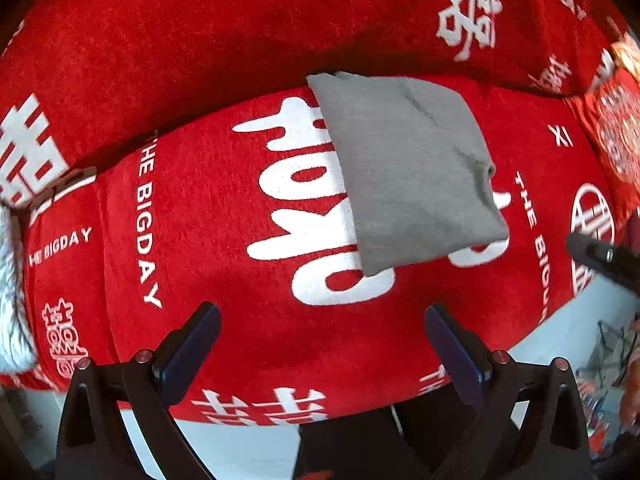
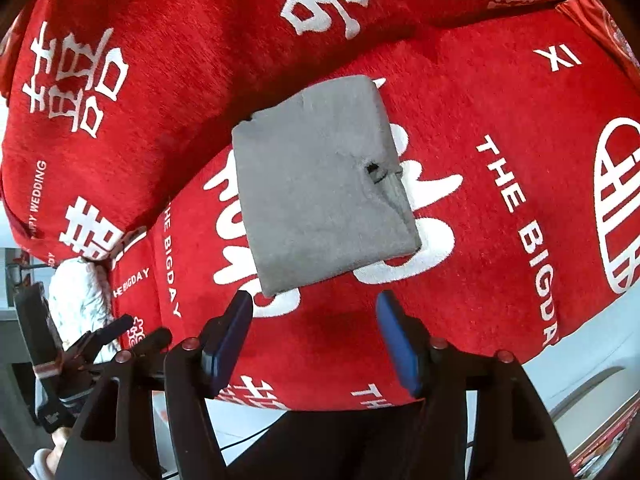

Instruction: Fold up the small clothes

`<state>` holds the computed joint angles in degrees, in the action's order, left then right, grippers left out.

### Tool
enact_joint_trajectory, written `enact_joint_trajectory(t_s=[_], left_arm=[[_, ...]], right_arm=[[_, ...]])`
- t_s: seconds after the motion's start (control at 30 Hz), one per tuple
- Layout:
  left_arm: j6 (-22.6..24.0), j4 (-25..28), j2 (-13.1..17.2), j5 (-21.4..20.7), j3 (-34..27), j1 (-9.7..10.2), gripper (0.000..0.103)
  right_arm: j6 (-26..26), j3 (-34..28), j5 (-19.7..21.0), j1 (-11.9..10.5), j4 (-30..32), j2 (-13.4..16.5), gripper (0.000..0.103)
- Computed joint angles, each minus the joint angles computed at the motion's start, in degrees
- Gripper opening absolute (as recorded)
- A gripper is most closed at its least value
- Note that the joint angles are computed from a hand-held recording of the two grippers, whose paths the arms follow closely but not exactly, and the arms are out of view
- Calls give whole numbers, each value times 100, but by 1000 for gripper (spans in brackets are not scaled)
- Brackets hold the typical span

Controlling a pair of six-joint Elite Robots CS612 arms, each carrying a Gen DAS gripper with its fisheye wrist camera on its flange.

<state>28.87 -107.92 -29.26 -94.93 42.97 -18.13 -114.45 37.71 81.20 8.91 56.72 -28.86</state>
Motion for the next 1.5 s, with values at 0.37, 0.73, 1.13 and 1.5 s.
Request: enact_joint_trajectory(t_s=[0.37, 0.73, 1.13, 1.5], left_arm=[[-321, -185, -140, -240, 161, -277, 102], [-565, 36, 87, 91, -108, -427, 102], [-815, 902, 550, 83, -880, -349, 102], [-803, 1045, 770, 11, -1313, -354, 102]], right_arm=[[-223, 610, -223, -288, -629, -374, 82], [-122, 849, -713, -445, -759, -370, 103], [146, 898, -855, -535, -844, -306, 103], [32, 1182, -557, -549, -1626, -528, 103]])
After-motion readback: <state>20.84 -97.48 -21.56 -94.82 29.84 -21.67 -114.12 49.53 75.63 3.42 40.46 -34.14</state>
